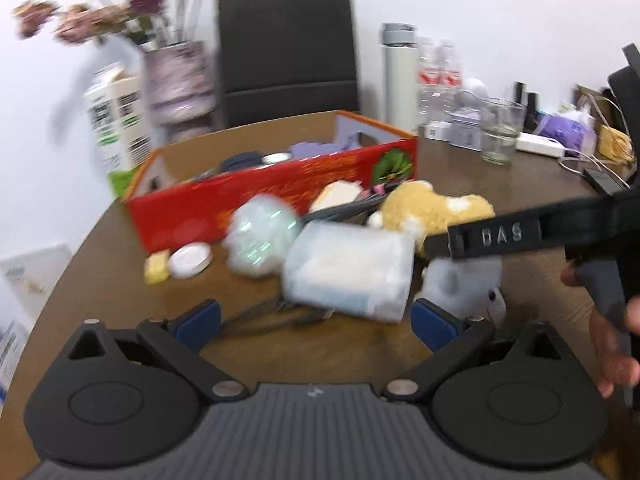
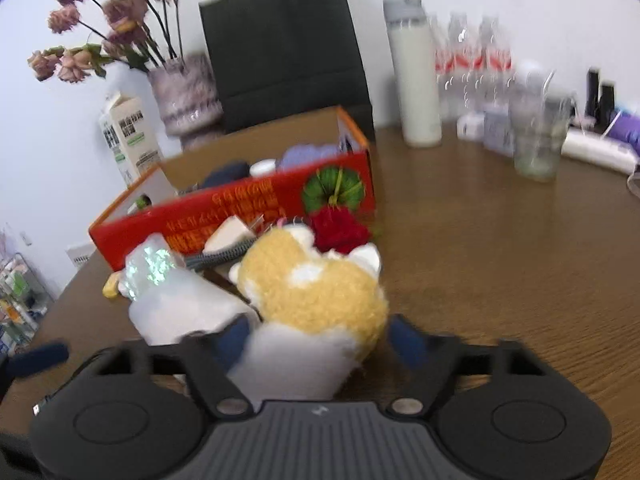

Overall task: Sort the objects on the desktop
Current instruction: 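Carry the clear plastic box with the left tool while the right carries the plush sheep into the box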

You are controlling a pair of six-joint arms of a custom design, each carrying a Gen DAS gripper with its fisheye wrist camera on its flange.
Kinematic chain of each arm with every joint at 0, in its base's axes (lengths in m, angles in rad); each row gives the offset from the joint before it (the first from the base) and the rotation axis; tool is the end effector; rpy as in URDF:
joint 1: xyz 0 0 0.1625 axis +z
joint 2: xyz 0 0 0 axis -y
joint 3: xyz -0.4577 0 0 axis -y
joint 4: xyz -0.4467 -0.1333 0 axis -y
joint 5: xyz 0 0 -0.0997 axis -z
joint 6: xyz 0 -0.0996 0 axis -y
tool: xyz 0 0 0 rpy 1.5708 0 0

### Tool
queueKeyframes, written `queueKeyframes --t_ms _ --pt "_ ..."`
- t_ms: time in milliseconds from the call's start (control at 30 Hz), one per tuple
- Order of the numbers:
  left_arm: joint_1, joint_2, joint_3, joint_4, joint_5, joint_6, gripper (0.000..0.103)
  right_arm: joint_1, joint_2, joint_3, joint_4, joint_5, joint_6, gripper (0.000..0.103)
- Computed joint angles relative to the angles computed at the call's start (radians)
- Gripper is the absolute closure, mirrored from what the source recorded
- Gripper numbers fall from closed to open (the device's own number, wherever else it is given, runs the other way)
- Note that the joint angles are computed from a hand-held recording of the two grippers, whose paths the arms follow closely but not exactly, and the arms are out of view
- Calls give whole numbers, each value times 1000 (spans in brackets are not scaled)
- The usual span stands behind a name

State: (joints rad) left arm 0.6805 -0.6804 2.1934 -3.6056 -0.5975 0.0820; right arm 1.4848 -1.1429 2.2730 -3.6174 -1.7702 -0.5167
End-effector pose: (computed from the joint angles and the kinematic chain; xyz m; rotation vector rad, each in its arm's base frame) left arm -0.2498 -0.4797 0.0056 0.7662 2.1266 -1.0151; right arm 0.0686 -0.5265 0.1946 0.4093 -2.4424 1.0917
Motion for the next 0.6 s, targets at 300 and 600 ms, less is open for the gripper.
queueKeyframes --t_ms 300,600 --pt "93 23 -112 78 -152 83 0 -32 -162 61 150 -31 -196 44" --pt "68 47 -95 -3 -143 96 14 -31 -140 45 195 -57 -139 38"
